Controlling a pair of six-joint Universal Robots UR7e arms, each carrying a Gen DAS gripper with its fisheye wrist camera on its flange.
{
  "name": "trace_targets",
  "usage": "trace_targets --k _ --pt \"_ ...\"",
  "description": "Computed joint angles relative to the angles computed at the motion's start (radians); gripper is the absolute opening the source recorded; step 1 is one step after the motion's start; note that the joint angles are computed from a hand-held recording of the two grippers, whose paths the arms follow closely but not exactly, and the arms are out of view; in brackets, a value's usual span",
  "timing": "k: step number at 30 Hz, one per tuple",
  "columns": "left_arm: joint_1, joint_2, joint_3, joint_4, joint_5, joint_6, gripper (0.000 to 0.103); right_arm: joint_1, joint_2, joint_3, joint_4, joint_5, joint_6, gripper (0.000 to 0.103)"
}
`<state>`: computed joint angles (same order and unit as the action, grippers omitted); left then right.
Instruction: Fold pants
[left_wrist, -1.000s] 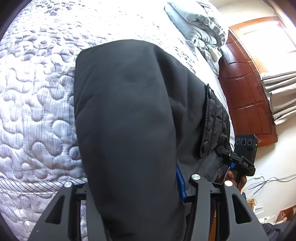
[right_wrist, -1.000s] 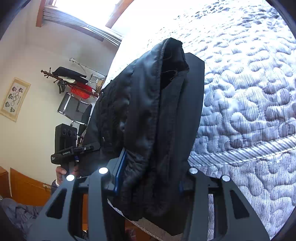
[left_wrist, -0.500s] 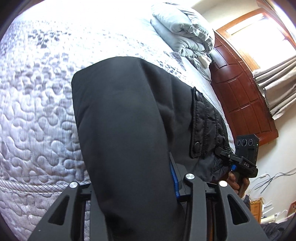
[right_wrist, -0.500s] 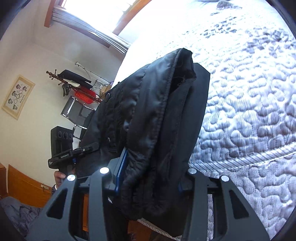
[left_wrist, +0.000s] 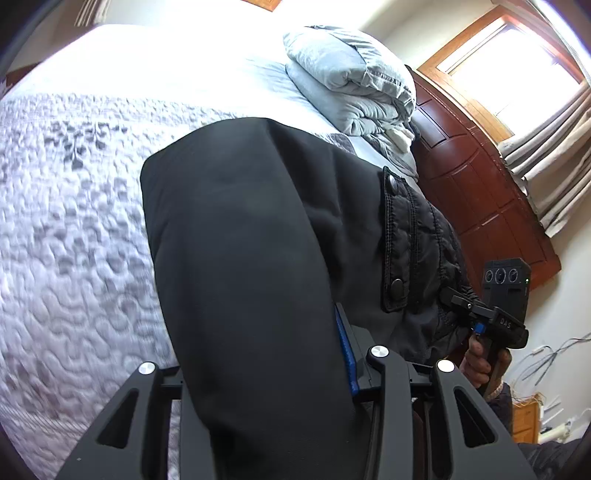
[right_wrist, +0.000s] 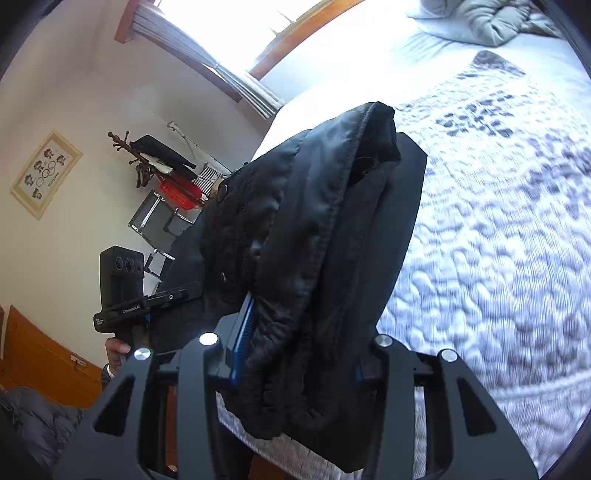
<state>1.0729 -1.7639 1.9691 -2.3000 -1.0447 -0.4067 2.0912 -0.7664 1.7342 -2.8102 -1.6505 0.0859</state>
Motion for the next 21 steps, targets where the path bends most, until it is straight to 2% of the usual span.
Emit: trace_targets --k 16,21 --pt "0.181 0.169 -0.198 -0.071 -0.033 0.169 0.039 -0.048 0.202 -0.327 0.146 0.027 -0.062 0.041" --pt "0.211 0.201 -0.227 -0.084 -0.027 0.196 0.039 -0.054 0.251 -0.401 0.186 0.027 -0.07 0.041"
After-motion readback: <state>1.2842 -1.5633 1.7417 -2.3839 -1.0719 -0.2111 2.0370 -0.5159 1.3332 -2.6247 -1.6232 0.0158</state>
